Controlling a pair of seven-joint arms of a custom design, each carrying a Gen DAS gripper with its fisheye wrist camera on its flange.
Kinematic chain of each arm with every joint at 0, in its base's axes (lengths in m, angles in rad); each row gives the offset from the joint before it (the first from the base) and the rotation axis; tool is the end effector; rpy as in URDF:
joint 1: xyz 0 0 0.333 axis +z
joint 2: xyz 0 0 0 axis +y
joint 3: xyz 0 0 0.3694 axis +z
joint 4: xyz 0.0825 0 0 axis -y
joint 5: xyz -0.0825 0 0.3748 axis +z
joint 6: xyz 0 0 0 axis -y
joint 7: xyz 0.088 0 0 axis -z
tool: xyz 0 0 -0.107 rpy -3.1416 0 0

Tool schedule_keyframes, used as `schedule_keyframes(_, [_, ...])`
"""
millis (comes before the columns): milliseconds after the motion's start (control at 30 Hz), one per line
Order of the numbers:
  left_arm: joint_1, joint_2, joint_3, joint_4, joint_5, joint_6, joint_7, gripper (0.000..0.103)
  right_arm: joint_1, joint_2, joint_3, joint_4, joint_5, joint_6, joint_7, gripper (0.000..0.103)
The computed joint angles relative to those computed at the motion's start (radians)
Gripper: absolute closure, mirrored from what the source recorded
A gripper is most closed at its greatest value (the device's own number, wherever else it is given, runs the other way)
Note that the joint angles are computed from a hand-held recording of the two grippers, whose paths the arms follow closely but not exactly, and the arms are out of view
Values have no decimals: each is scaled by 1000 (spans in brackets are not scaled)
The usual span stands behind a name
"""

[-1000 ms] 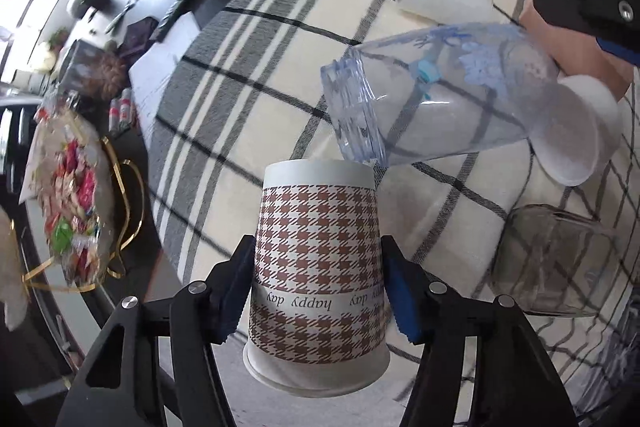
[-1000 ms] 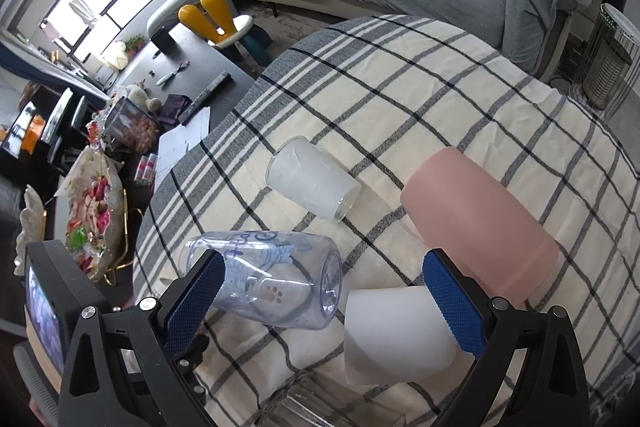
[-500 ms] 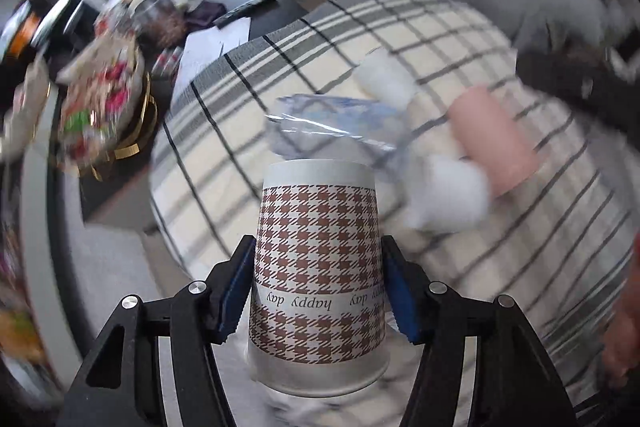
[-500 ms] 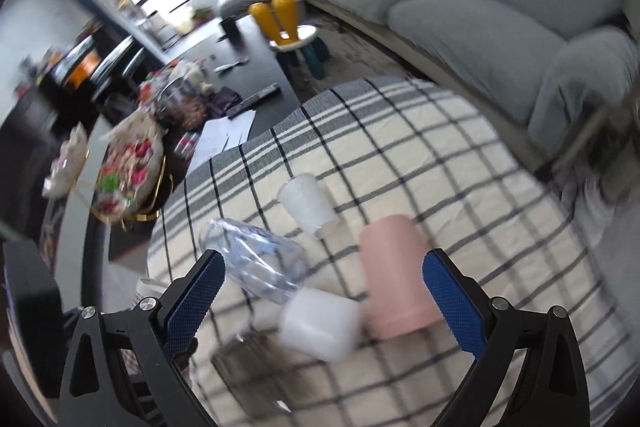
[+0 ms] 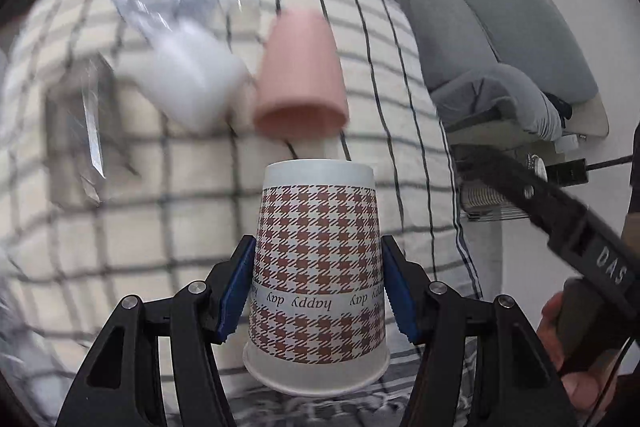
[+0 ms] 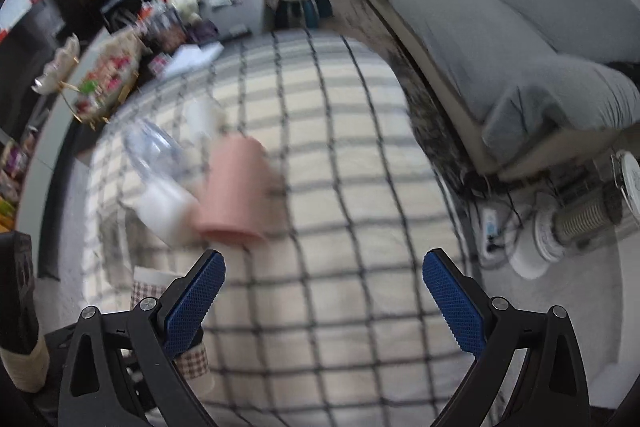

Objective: Flip cup upside down
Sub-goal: 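Reach the left gripper to the houndstooth paper cup and close on it, then lift the cup with the left gripper while the right gripper closes on it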

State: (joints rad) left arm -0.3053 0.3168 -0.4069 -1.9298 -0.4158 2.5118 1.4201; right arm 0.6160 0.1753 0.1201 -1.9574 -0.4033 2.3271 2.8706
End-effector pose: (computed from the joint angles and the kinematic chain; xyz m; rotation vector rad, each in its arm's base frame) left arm 0.5073 -0.4034 0.4222 1.7482 -2.1830 0.5639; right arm 0.4625 0.4045 0.4663 -1.6780 2.3187 -0.3548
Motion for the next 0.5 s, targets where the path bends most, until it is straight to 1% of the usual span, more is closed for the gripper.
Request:
schedule_keyframes(133, [-9,58,-28,5,-50,23,-20,43,-20,-18,11,-81,79,27,-51,3])
schedule_keyframes(200, [-15,77,-33,2,-52,37,-36,43,-26,-22,14,-104,104,31,-79,3])
schedule_keyframes(333, [-26,88,-29,-15,-22,83,-84,43,-28,-19,14,-125,123,42,-99,3])
schedule_keyframes(400, [-28,91,-27,-13,3,91,-104,43,-29,-17,13,-130,130,47,-106,3])
schedule_keyframes(500, [-24,86,-26,-25,32,101,-125,33,-29,-10,10,-128,135,55,-113,3])
